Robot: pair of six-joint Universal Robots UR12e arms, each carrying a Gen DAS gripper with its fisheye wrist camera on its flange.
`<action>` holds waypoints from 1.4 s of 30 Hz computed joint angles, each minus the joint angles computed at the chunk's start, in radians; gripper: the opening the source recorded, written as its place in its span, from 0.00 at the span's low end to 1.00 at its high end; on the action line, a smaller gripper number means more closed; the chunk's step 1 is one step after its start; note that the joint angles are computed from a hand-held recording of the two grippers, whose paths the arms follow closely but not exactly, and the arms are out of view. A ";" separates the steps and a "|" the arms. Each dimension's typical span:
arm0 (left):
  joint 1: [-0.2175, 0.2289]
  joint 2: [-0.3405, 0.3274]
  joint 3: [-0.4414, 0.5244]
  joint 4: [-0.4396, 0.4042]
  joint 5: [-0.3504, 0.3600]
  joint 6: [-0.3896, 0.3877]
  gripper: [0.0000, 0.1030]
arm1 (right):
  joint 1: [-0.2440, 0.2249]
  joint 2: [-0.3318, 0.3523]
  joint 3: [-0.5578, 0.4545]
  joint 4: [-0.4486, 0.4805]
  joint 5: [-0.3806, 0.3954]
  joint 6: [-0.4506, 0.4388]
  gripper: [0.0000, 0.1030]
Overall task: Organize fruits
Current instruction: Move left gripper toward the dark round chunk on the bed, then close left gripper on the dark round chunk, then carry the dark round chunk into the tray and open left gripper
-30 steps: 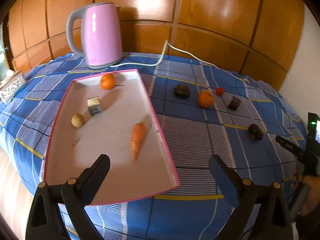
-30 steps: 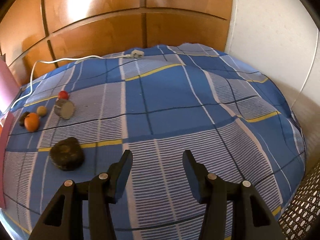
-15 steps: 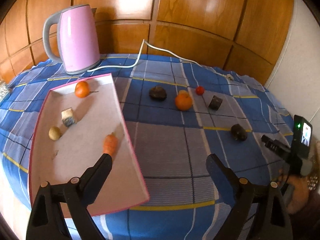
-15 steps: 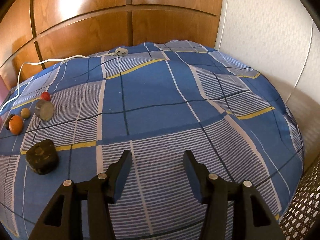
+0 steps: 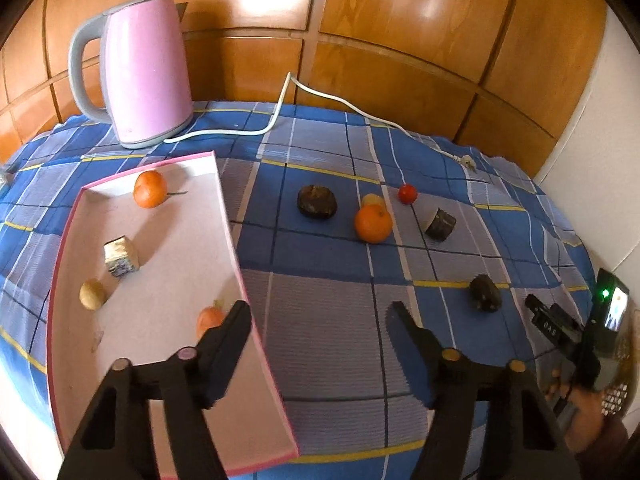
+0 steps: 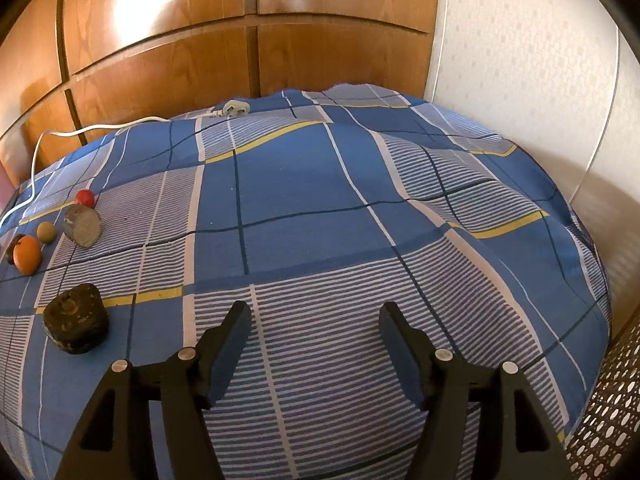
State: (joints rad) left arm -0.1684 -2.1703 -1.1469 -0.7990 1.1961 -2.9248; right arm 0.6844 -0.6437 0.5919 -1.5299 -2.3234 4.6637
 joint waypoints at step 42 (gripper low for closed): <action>-0.073 -0.371 0.604 -0.345 0.116 -0.092 0.41 | -0.002 -0.004 0.016 -0.023 -0.006 -0.006 0.70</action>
State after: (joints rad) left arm -0.2418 -2.5412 -0.5432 -1.1439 1.3126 -3.0167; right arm 0.6823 -0.6478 0.6076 -1.5529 -2.3294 4.6576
